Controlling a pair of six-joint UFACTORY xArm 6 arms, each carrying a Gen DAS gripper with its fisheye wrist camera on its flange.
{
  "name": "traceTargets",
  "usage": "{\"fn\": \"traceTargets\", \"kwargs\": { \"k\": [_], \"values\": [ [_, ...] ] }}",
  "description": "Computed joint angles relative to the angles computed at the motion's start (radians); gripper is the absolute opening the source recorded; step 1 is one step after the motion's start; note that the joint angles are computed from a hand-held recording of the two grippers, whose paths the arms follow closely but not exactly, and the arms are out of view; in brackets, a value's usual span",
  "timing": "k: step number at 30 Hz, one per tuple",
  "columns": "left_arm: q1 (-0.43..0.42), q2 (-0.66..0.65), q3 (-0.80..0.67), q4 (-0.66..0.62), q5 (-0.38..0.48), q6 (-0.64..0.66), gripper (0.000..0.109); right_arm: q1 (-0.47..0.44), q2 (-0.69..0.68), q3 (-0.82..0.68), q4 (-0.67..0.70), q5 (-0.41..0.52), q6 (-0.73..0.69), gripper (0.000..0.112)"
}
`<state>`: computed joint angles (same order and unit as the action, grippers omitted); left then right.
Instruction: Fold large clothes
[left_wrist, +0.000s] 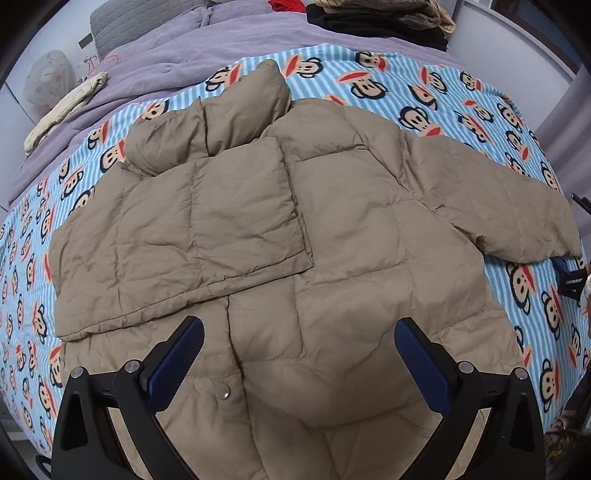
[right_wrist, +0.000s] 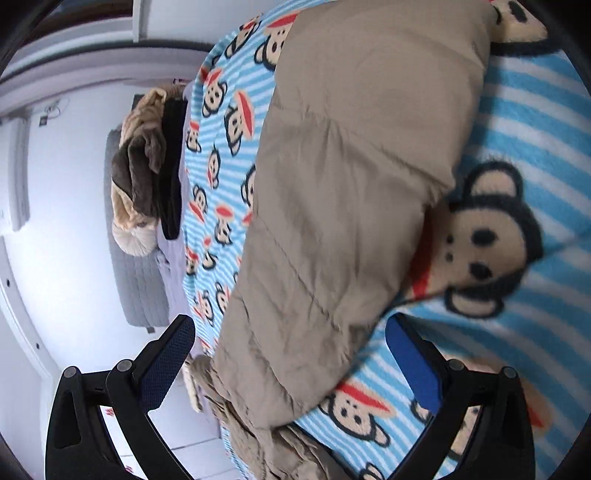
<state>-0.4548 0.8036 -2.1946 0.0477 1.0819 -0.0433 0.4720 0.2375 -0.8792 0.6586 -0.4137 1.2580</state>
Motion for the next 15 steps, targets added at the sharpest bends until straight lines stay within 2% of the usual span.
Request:
{"fn": "traceTargets", "kwargs": {
  "k": [3,5,6,7,9,10,15],
  "values": [
    [-0.004,0.01,-0.009,0.002,0.002,-0.007,0.103,-0.038,0.038,0.018,-0.098,-0.107,0.149,0.102],
    [-0.003,0.004,0.004,-0.004,-0.01,-0.01,0.103,-0.059,0.065,0.024,-0.16,-0.172,0.258,0.095],
    [-0.002,0.001,0.009,-0.01,-0.014,-0.009,0.103,-0.075,0.08,0.029,-0.219,-0.205,0.334,0.076],
    [0.0,0.001,0.01,-0.015,-0.015,-0.006,0.103,-0.091,0.099,0.029,-0.28,-0.239,0.41,0.045],
    [0.004,0.003,0.004,-0.023,-0.01,0.0,0.103,-0.102,0.124,0.015,-0.33,-0.263,0.47,0.013],
    [0.006,0.005,0.001,-0.025,-0.008,0.002,0.103,-0.101,0.124,0.002,-0.321,-0.251,0.436,0.009],
    [0.022,0.004,-0.002,-0.022,-0.018,-0.005,0.103,-0.082,0.115,-0.105,-0.247,-0.187,0.2,0.008]
  ]
}}
